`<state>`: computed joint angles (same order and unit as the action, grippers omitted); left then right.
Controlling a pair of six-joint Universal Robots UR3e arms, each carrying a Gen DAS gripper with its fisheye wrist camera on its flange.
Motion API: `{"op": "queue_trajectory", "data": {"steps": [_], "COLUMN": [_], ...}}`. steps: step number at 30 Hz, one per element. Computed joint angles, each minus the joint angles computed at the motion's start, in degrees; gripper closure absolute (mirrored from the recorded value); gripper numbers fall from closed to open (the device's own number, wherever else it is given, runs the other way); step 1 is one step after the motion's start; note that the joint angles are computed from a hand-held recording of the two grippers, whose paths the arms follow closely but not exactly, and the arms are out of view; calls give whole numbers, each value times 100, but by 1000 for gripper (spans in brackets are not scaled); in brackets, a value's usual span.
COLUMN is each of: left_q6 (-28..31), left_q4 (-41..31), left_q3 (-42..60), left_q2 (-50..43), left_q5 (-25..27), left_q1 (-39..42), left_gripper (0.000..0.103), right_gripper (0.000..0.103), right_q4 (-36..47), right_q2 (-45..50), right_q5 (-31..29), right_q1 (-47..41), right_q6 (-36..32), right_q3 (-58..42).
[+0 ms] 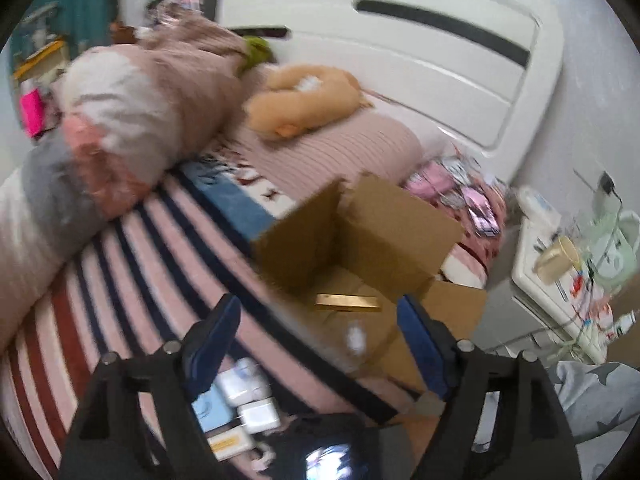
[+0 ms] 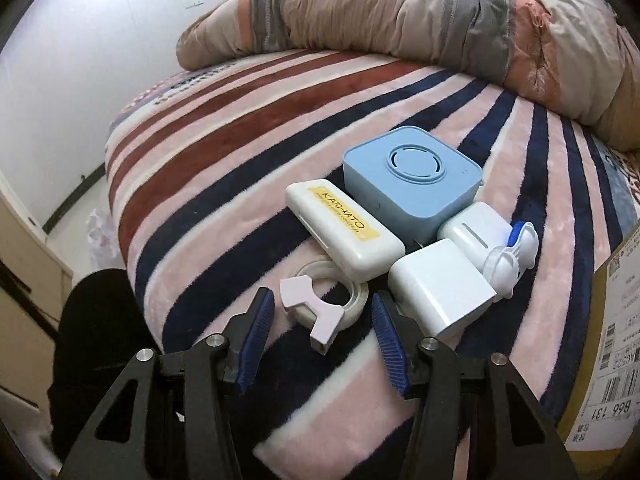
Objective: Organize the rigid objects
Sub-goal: 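Grasp the white tape roll with the right tool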
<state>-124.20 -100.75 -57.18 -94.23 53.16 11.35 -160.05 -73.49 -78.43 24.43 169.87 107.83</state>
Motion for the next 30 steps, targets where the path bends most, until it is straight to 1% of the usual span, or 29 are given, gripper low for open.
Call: {"op": "queue_trajectory", "data": {"steps": [3, 7, 8, 10, 11, 13, 16, 20, 21, 23, 24, 25, 26, 28, 30], "left_q6": [150, 346, 405, 452, 434, 457, 501, 435, 345, 84, -27, -90, -163, -393, -527], "left_q4": [543, 1182, 1298, 1774, 2024, 2301, 2725, 3495, 3646, 4083, 4289, 4484, 4703, 5403, 5924], "left_q3": [-1000, -2141, -2327, -2946, -3216, -3601, -4246, -5122, -5211, -5486, -5667, -5853, -6010, -6322, -6562], "left_q2": [661, 1055, 1055, 1080, 1045, 959, 735, 621, 549, 421, 451, 482, 509, 494, 498], "left_q5": [-179, -230, -215, -127, -61, 33, 229, 493, 550, 715, 765, 757, 756, 920, 1050], "left_q1": [943, 2047, 2235, 2591, 2698, 2849, 2847, 2532, 2424, 2186, 2101, 2063, 2018, 1832, 1691], "left_gripper": [22, 22, 22, 22, 22, 22, 22, 22, 22, 22, 19, 14, 14, 14, 14], "right_gripper": [64, 64, 64, 64, 64, 64, 64, 64, 64, 64, 64, 63, 63, 63, 63], "right_q4": [44, 361, 517, 755, 854, 1080, 1392, 1919, 2070, 2431, 2566, 2652, 2707, 2857, 2989], "right_q2": [-130, -693, -929, -1343, -1543, -2035, -2761, -3468, -3577, -3791, -3847, -3839, -3817, -3681, -3552], "right_q5": [-53, -5, 37, 7, -71, -288, -513, -945, -1044, -1024, -1036, -1086, -1185, -1263, -1410], "right_q1": [27, 70, 83, 146, 199, 262, 41, -645, -862, -1448, -1674, -1809, -1958, -2176, -2262], "right_q6": [-16, -93, -112, -136, -135, -96, -20, -27, -45, -73, -97, -125, -167, -233, -236], "right_q3": [65, 212, 223, 188, 145, 3, -221, -476, -508, -493, -469, -480, -448, -506, -508]}}
